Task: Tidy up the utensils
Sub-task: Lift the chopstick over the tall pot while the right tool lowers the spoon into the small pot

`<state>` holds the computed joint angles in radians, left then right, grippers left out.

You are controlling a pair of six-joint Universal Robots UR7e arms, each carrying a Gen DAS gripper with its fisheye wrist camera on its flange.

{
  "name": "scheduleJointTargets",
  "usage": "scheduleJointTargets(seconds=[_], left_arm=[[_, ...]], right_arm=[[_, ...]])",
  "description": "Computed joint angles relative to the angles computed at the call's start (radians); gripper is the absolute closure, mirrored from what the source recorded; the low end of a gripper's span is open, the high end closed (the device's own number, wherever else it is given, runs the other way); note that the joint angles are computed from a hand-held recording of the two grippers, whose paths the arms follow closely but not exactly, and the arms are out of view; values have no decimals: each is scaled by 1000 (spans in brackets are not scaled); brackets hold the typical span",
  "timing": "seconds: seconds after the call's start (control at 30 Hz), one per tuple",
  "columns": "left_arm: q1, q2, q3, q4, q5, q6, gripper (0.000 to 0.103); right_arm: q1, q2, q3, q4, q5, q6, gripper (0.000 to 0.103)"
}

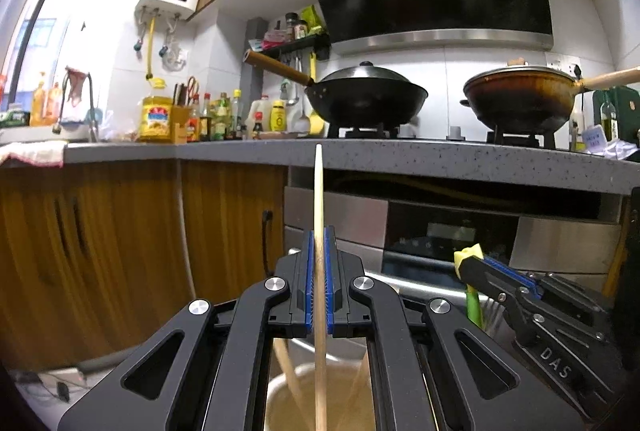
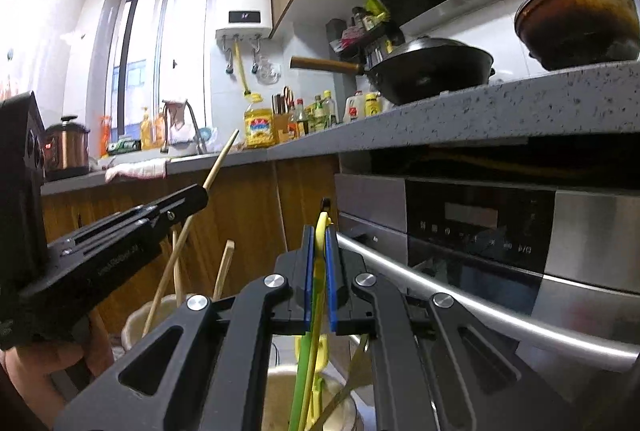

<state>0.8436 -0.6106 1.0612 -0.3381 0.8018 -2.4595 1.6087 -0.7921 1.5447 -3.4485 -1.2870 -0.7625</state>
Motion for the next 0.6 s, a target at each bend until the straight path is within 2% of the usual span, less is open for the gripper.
scheduleJointTargets(seconds=[0.17, 0.4, 0.6], left_arm=[[-10, -62, 102, 5, 4, -26, 98], [-45, -79, 149, 100, -107, -41, 98], [-47, -52, 116, 204, -174, -110, 98]], right_arm=[[-16, -39, 50, 29, 11, -26, 98], [-29, -105, 105, 130, -2, -5, 97], [-29, -118, 121, 212, -55, -9, 97]])
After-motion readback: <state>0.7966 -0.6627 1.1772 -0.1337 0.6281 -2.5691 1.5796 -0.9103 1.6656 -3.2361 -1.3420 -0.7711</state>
